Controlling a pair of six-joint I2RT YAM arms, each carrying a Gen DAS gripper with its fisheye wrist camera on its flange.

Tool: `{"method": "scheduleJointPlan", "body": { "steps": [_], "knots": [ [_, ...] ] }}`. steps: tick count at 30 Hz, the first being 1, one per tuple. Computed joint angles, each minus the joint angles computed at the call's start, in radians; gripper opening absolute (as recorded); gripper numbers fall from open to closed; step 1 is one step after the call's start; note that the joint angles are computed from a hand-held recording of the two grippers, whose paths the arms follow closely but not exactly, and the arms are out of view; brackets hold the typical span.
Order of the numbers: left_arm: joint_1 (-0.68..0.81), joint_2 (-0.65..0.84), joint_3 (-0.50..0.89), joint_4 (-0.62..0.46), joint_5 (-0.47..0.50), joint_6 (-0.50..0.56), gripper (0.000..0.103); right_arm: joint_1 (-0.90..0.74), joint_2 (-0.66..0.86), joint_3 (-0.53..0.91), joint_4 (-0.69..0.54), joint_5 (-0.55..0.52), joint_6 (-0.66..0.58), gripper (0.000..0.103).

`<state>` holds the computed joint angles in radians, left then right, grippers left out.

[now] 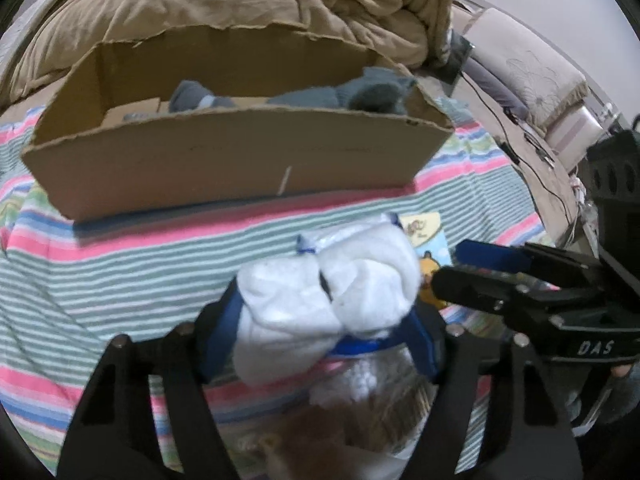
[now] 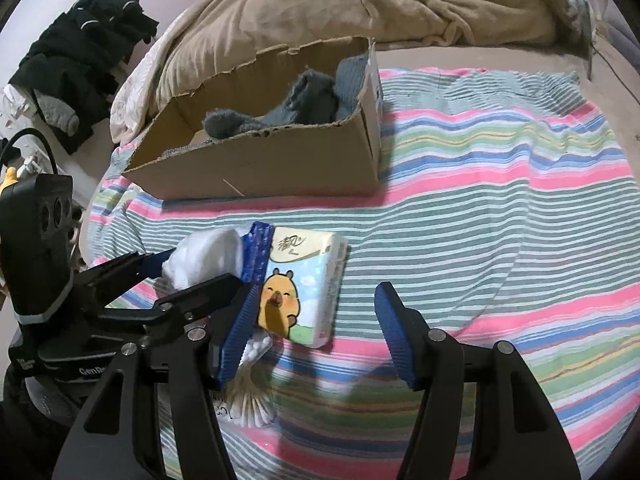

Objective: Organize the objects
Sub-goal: 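Grasp the white socks with the left gripper, then grasp the cartoon tissue pack with the right gripper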

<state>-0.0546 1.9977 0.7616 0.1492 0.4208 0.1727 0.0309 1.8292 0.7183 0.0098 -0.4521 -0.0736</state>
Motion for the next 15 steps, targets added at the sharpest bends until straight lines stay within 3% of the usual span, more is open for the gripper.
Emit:
{"method": "scheduleJointPlan", "body": {
  "steps": [4,11,13,14,15],
  "knots": [
    [0.016,-0.008,0.0,-0.015,0.018,0.009,0.063,0.012,0.036,0.019,0.005,0.014,0.01,0.063],
    [0.033,-0.078,-0.039,-0.023,0.032,0.015,0.061,0.025,0.074,0.049,0.008,0.009,0.011,0.063],
    [0.04,-0.104,-0.05,-0.031,0.034,0.019,0.061,0.043,0.08,0.053,0.013,0.022,0.006,0.059],
    [0.042,-0.119,-0.055,-0.035,0.032,0.02,0.061,0.05,0.083,0.055,0.012,0.019,0.0,0.046],
    [0.047,-0.132,-0.061,-0.039,0.033,0.023,0.061,0.053,0.085,0.058,0.009,0.012,-0.004,0.043]
  ]
}}
